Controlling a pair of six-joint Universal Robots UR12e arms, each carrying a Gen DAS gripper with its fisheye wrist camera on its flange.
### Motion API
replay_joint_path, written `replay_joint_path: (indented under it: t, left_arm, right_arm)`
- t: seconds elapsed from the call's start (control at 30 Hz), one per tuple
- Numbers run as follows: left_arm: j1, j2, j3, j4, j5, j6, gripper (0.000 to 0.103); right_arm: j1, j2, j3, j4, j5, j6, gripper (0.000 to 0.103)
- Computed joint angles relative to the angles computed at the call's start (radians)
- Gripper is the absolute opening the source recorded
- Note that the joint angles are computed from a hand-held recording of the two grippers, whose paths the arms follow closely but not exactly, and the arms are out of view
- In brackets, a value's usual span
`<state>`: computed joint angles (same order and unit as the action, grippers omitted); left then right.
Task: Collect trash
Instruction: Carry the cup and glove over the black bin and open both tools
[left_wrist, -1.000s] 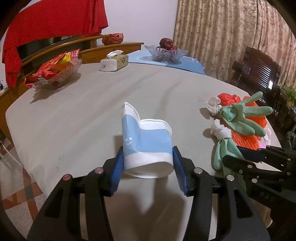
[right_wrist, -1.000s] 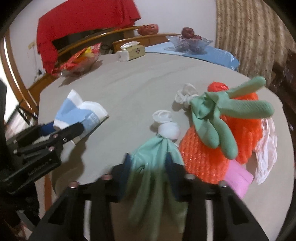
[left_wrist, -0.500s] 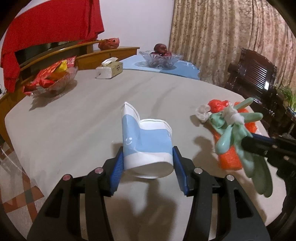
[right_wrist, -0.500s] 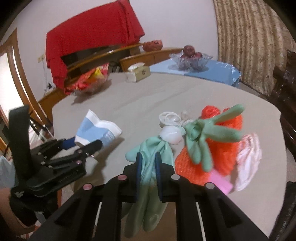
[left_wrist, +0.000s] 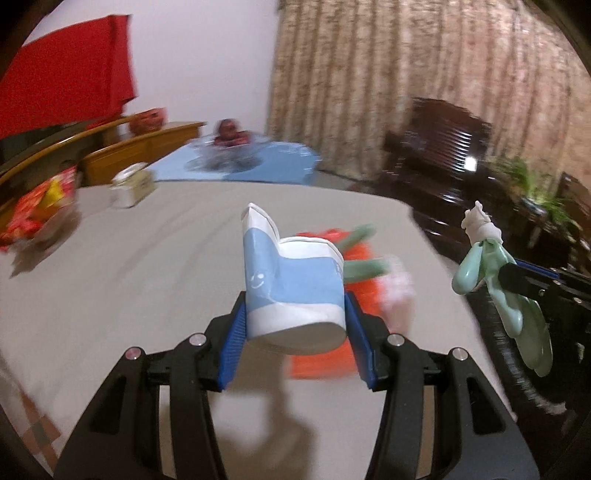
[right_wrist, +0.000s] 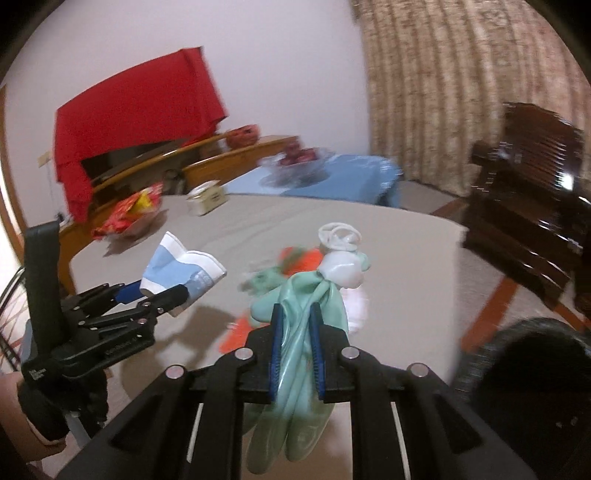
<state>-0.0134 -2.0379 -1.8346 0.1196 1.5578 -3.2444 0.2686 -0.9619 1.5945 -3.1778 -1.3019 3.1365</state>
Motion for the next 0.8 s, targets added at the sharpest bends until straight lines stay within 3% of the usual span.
replay_joint_path:
  t: [0.5, 0.8]
  left_arm:
    - [-0.160, -0.115, 0.180, -0.044, -0.221, 0.106, 0.049]
    - [-0.219, -0.180, 0.268, -0.142, -0.290, 0.159, 0.050]
  right_arm:
    - [-0.123, -0.107, 0.211, -0.078, -0.215, 0.129, 0.014]
    - [-0.161, -0.118, 0.262, -0.060, -0.235, 0.172, 0.015]
